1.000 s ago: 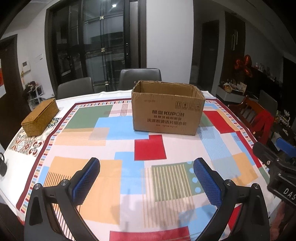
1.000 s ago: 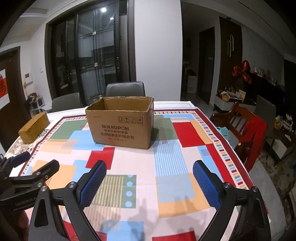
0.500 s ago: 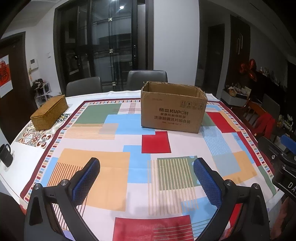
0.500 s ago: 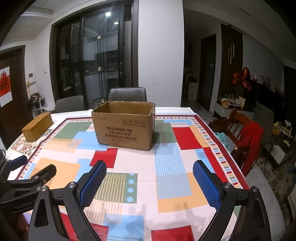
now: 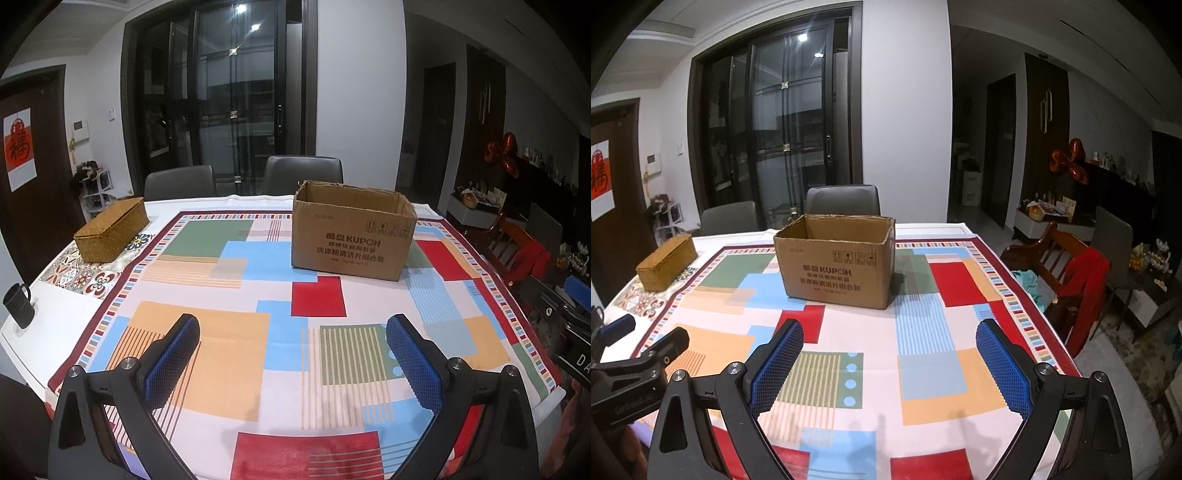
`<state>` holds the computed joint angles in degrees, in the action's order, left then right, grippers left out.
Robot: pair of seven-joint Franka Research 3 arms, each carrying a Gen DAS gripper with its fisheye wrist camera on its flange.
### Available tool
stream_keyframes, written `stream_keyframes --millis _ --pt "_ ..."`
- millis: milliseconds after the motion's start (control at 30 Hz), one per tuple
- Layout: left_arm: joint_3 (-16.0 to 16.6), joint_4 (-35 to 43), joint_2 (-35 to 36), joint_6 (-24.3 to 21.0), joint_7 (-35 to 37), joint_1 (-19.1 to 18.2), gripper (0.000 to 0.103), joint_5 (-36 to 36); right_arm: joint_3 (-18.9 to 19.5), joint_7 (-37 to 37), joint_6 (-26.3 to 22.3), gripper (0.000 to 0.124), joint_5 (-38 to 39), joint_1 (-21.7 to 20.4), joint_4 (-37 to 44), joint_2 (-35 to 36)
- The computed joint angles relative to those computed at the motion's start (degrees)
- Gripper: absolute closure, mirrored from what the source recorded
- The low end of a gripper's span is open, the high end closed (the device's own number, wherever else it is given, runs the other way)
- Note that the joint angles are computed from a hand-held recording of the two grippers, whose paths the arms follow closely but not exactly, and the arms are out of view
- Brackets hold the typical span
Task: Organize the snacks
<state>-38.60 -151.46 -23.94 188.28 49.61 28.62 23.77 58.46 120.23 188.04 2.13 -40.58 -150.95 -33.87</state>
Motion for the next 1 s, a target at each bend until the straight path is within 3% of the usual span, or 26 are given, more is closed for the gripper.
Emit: stream_keyframes --millis 1000 --pt "0.93 0.14 -0.19 -0.66 -0.69 -1.13 0.000 1.38 -1.66 1.58 -1.19 0.028 -1.47 1.24 -0.15 1.15"
